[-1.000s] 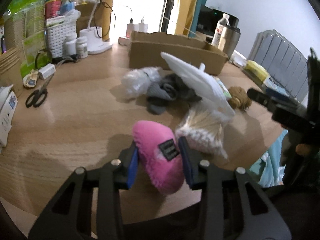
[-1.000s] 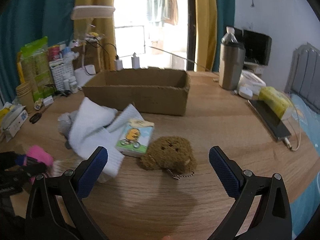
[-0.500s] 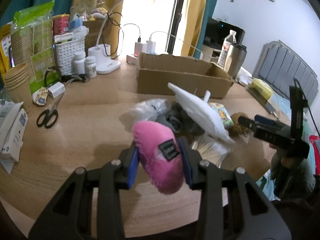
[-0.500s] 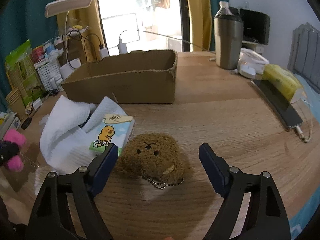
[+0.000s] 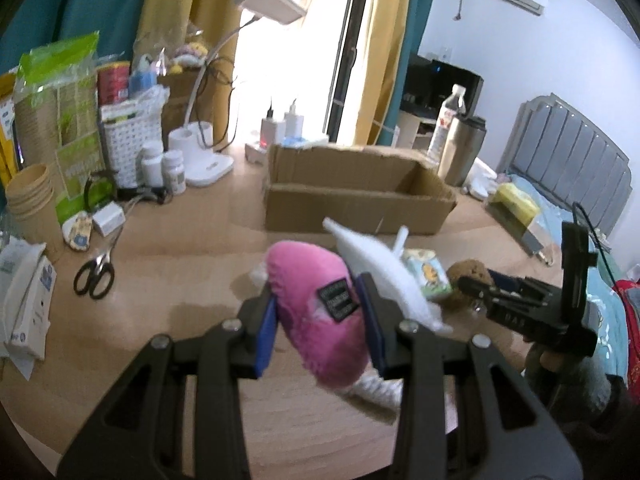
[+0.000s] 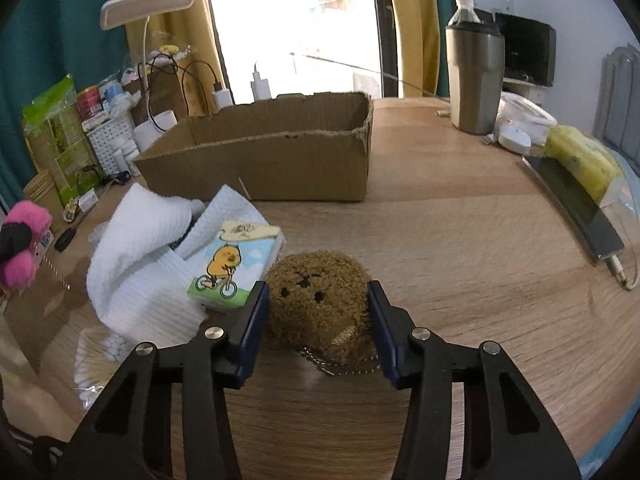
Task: Organize soft objects
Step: 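Carry the pink plush and brown plush over the cardboard box with both tools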
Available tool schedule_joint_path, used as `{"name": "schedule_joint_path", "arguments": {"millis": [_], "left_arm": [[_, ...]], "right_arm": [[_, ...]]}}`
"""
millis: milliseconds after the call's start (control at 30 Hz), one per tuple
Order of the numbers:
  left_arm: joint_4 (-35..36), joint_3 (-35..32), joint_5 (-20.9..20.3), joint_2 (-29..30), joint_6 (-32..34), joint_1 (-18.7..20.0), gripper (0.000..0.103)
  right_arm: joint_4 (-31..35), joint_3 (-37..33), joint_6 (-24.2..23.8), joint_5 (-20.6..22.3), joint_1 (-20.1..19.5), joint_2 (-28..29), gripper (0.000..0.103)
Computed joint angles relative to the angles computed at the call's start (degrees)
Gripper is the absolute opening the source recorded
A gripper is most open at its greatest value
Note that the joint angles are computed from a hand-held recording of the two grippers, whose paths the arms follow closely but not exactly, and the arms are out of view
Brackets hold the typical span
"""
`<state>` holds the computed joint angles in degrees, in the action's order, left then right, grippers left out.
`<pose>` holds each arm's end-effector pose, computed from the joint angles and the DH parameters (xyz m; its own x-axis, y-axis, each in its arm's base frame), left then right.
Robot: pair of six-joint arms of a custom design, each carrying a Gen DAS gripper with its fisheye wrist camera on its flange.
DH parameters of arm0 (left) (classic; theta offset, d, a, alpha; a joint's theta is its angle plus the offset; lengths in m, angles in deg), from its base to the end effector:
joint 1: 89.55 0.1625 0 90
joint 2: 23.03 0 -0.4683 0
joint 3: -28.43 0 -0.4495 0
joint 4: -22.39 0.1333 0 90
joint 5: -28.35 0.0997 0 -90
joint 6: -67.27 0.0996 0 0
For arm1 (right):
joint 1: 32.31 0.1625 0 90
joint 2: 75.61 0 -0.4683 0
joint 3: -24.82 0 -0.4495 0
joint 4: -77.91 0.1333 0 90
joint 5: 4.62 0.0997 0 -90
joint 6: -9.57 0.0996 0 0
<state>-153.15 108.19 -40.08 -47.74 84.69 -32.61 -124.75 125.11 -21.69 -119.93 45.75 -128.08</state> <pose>-0.3026 -0.7764 -0.0394 -0.7000 0.5511 -0.4542 0.7123 0.5840 -0.3893 -0.0583 -0.7144 0.2527 -0.7333 0.2677 0.6251 -0.3422 0.6491 -0.6794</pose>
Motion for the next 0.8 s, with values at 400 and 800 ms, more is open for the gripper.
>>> {"name": "schedule_joint_path", "arguments": {"millis": [400,800], "left_arm": [[-1.42,-3.10,-2.50,0.94,2.77,-1.84,0.039],[0.28,-8.76,-4.74,3.70,4.46,-3.20,0.039]], "right_arm": [[-2.85,0.39,-1.39,4.00,0.78,-2.27,0.051],[-3.98,-0.59,-3.29,7.09,1.32,-3.92,0.051]]}}
